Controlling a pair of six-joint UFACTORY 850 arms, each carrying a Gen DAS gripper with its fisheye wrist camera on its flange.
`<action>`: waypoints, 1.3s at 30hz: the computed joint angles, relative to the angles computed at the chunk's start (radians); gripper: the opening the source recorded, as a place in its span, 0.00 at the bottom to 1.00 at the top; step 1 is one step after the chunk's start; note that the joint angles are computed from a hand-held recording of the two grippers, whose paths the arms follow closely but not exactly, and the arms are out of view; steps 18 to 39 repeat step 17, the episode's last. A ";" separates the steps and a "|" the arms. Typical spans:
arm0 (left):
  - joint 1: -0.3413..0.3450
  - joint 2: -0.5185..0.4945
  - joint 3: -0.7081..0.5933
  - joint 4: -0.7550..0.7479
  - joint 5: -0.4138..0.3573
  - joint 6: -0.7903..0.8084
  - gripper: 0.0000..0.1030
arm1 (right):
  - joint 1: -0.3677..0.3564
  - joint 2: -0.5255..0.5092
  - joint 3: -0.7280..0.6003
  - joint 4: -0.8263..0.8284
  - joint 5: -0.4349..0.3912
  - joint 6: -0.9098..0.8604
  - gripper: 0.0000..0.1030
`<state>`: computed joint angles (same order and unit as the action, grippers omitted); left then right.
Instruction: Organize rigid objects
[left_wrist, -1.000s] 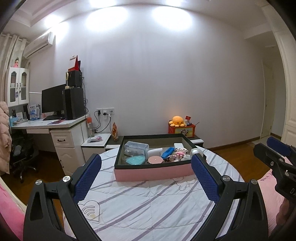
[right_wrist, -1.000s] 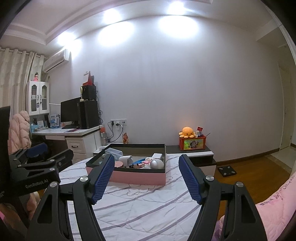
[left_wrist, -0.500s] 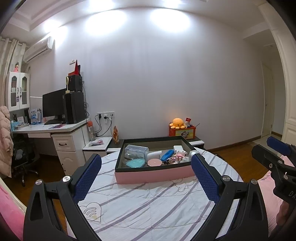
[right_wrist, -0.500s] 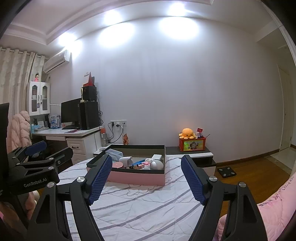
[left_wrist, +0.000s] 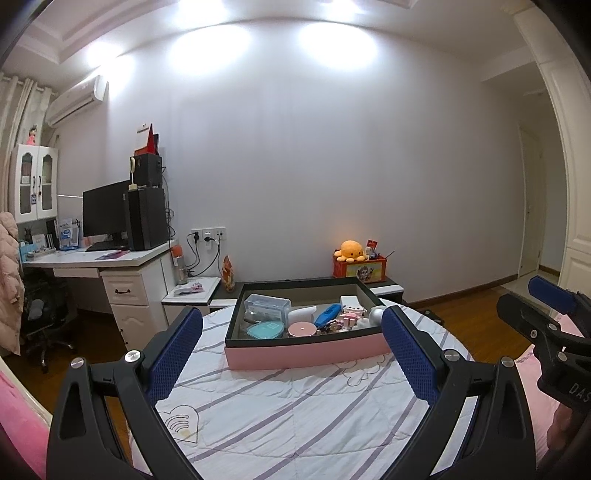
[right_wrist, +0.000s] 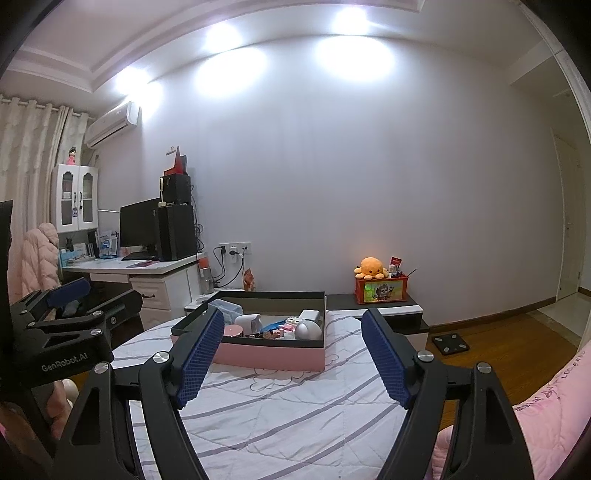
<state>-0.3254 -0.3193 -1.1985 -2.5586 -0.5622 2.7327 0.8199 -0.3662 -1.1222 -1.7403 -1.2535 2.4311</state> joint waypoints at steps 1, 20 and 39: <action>0.000 0.001 0.000 0.001 0.001 0.000 0.96 | 0.001 0.001 0.001 0.000 -0.002 -0.001 0.76; 0.001 0.018 0.017 -0.031 -0.004 0.025 0.97 | 0.005 0.006 0.005 0.002 0.004 -0.015 0.76; 0.001 0.018 0.017 -0.031 -0.004 0.025 0.97 | 0.005 0.006 0.005 0.002 0.004 -0.015 0.76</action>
